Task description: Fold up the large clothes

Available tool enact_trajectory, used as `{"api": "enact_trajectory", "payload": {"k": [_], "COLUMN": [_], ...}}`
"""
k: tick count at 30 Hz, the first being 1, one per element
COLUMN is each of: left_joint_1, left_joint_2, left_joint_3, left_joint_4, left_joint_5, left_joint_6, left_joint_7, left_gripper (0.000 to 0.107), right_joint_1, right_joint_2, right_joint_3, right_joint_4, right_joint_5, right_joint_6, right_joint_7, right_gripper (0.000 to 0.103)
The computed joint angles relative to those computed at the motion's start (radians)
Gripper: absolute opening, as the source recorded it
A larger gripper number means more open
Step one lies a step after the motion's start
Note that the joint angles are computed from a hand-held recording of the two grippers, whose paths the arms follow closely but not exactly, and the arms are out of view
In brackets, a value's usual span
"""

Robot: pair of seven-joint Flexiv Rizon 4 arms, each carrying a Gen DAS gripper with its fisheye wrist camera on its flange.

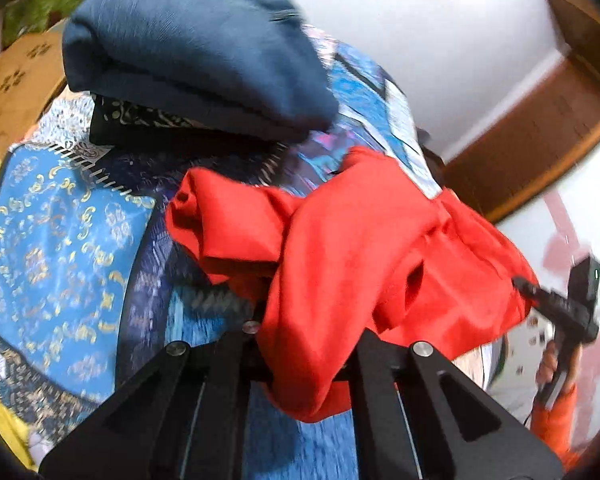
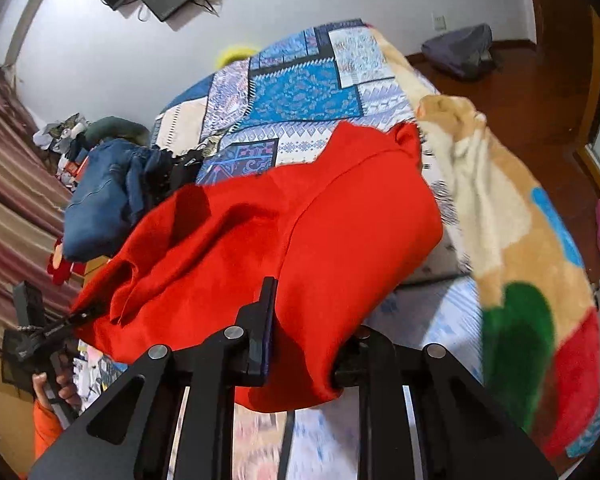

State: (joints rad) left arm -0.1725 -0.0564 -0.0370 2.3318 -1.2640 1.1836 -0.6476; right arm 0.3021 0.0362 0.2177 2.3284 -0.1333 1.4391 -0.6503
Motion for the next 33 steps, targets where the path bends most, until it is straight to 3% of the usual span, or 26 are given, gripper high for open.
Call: {"api": "enact_trajectory", "payload": {"k": [5, 8, 11, 12, 18, 20, 21, 22, 25, 30, 33], "left_joint_1": [-0.013, 0.016, 0.024, 0.031, 0.051, 0.044, 0.042, 0.037, 0.046, 0.080, 0.113], "left_joint_2": [0.088, 0.099, 0.082, 0.088, 0.115, 0.102, 0.097, 0.080, 0.042, -0.105, -0.158], "left_joint_3": [0.029, 0.063, 0.057, 0.059, 0.067, 0.061, 0.058, 0.050, 0.041, 0.041, 0.001], "left_joint_4": [0.108, 0.158, 0.157, 0.158, 0.134, 0.113, 0.108, 0.101, 0.060, -0.069, -0.108], "left_joint_5": [0.175, 0.269, 0.280, 0.331, 0.539, 0.562, 0.580, 0.598, 0.705, 0.924, 0.884], "left_joint_6": [0.032, 0.008, 0.021, 0.038, 0.097, 0.121, 0.142, 0.179, 0.169, 0.092, 0.074], "left_joint_7": [-0.040, -0.096, -0.143, -0.182, -0.262, -0.248, -0.249, -0.248, -0.271, -0.373, -0.361], "left_gripper": [0.007, 0.017, 0.032, 0.037, 0.045, 0.058, 0.065, 0.066, 0.067, 0.067, 0.067], "right_joint_1": [-0.018, -0.055, -0.053, -0.060, -0.121, -0.125, -0.129, -0.130, -0.107, -0.003, 0.040], "right_joint_2": [0.112, 0.153, 0.196, 0.212, 0.259, 0.250, 0.233, 0.217, 0.150, -0.008, -0.092], "right_joint_3": [0.044, 0.065, 0.051, 0.051, 0.077, 0.078, 0.078, 0.077, 0.065, 0.029, 0.028], "right_joint_4": [0.098, 0.136, 0.150, 0.151, 0.117, 0.105, 0.091, 0.081, 0.035, -0.064, -0.124], "right_joint_5": [-0.059, -0.163, -0.143, -0.146, -0.314, -0.366, -0.398, -0.426, -0.471, -0.342, -0.191], "right_joint_6": [-0.051, -0.117, -0.172, -0.194, -0.263, -0.236, -0.212, -0.193, -0.151, -0.136, -0.199], "right_joint_7": [0.068, 0.169, 0.198, 0.211, 0.271, 0.273, 0.276, 0.278, 0.248, 0.081, -0.059], "right_gripper": [0.017, 0.019, 0.019, 0.019, 0.023, 0.036, 0.047, 0.051, 0.051, 0.051, 0.051]}}
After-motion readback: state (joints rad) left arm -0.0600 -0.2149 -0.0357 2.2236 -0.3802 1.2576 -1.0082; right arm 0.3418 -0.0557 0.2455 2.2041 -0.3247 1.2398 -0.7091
